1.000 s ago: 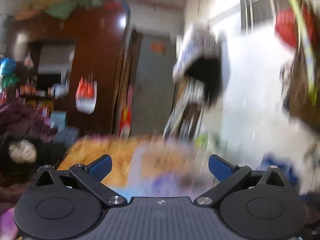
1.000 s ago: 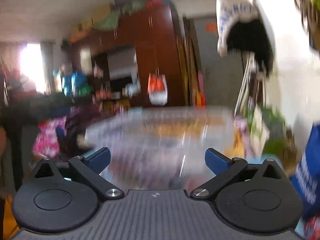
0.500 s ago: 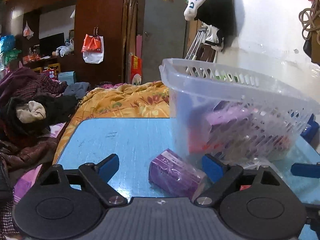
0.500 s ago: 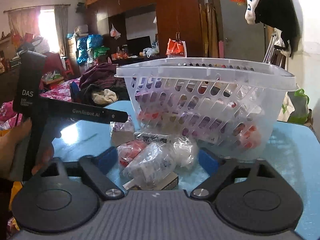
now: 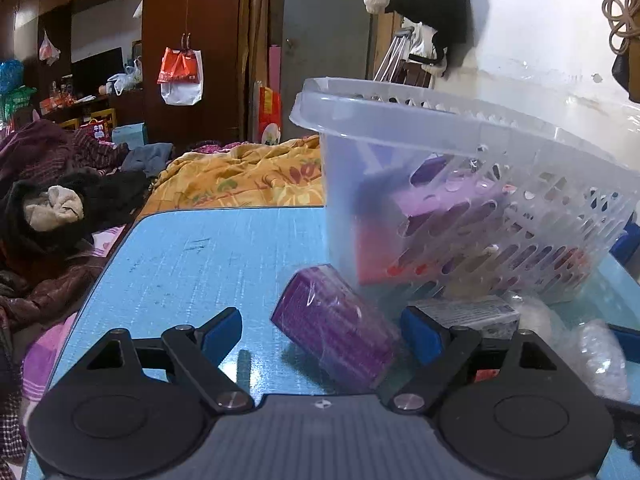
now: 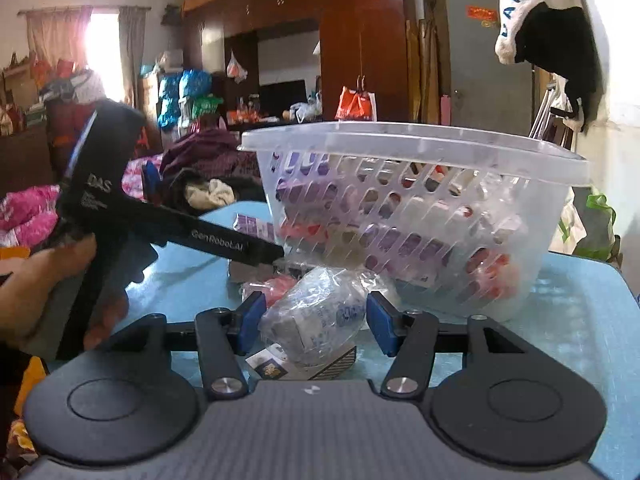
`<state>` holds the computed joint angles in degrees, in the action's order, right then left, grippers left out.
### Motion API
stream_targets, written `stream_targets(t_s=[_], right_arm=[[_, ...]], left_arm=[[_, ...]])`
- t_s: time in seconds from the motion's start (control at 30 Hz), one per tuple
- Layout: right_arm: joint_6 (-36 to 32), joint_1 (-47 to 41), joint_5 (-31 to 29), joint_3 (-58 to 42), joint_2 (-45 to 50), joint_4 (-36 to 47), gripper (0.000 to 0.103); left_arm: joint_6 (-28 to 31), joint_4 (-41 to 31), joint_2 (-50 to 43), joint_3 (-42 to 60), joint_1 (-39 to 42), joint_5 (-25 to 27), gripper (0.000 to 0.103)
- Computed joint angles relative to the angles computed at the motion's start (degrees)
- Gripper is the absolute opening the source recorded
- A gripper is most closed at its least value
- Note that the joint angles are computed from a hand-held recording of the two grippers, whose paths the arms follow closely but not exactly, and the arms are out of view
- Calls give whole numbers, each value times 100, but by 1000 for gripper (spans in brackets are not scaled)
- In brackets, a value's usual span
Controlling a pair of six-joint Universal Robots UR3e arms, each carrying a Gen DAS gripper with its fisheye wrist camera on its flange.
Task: Organize objects
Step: 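Grasp the purple wrapped pack with left tool while right tool grasps clear bag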
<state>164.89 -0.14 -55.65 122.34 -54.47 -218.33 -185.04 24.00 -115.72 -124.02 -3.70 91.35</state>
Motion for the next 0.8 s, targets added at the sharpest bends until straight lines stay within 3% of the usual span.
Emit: stream_targets(t_s=[0.07, 0.17, 0.5, 0.8], right_arm=[[17, -96, 97, 72, -4, -105, 59], [33, -275, 282, 221, 7, -324, 59], [355, -692, 729, 362, 222, -993, 59], [462, -619, 555, 336, 401, -1418, 59]], left_arm=[[61, 114, -37, -31, -5, -17, 71], [107, 326, -80, -90, -88, 141, 70], [-75, 3086, -626, -1022, 53, -42, 70], [-104, 4832, -1139, -1339, 132, -176, 70]])
